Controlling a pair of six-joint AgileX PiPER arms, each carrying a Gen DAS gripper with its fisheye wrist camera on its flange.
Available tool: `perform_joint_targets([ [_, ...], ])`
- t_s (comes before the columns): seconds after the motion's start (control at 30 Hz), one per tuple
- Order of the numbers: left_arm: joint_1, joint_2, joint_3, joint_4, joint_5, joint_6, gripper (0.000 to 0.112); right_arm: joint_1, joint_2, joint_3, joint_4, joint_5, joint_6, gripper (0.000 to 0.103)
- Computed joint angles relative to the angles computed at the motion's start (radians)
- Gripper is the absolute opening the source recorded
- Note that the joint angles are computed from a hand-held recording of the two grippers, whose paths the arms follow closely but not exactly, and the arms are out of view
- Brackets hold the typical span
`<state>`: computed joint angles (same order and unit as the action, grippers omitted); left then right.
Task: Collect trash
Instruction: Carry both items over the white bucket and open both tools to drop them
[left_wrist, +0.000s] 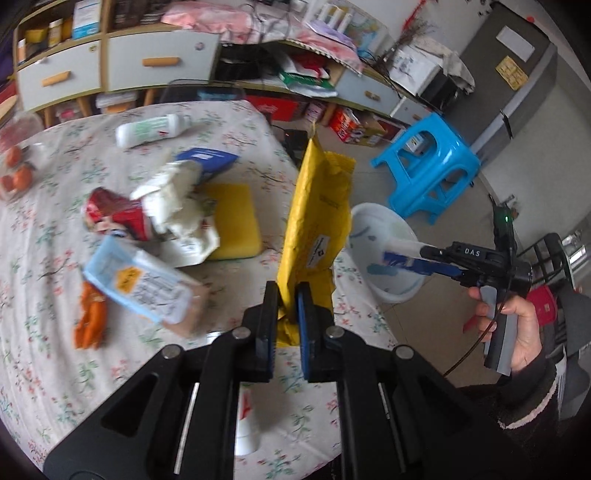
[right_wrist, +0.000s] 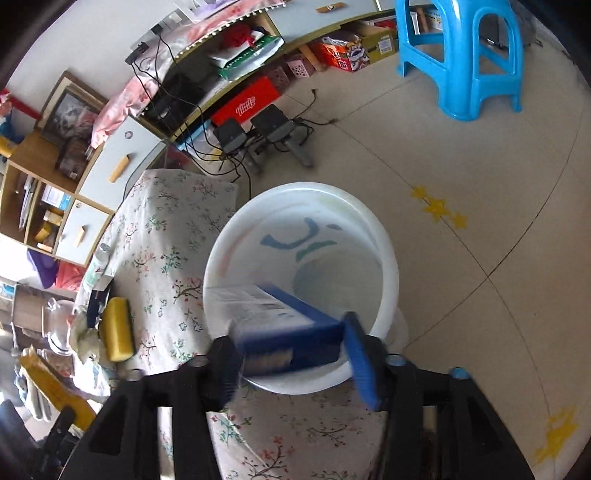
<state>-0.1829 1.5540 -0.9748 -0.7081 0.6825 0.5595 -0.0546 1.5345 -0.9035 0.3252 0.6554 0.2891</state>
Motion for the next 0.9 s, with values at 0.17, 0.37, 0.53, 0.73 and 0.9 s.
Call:
perform_joint_targets([
  [0.17,-0.132,0.115,-0.103,0.043,-0.022,-0.096,0.011,-0.022,-0.061,0.026,-0.089,0.000,0.019,0.068],
  [0.37,-0.234,0.258,-0.250,0.083,-0.022,-0.175,0.011,-0.100,-0.111,0.068,-0.079,0.014,-0.041,0.069],
  [0.53,-0.287,0.336,-0.334,0.091,-0.022,-0.222,0.011,-0.162,-0.148,0.086,-0.051,0.029,-0.103,0.069],
  [0.73,-0.313,0.378,-0.381,0.041,-0.041,-0.184,0.033,-0.186,-0.163,0.092,-0.021,0.031,-0.142,0.071],
  [0.9,-0.345,0.312,-0.329,0.202,-0.120,-0.313,0.079,-0.158,-0.170,0.081,-0.039,0.031,-0.122,0.073],
])
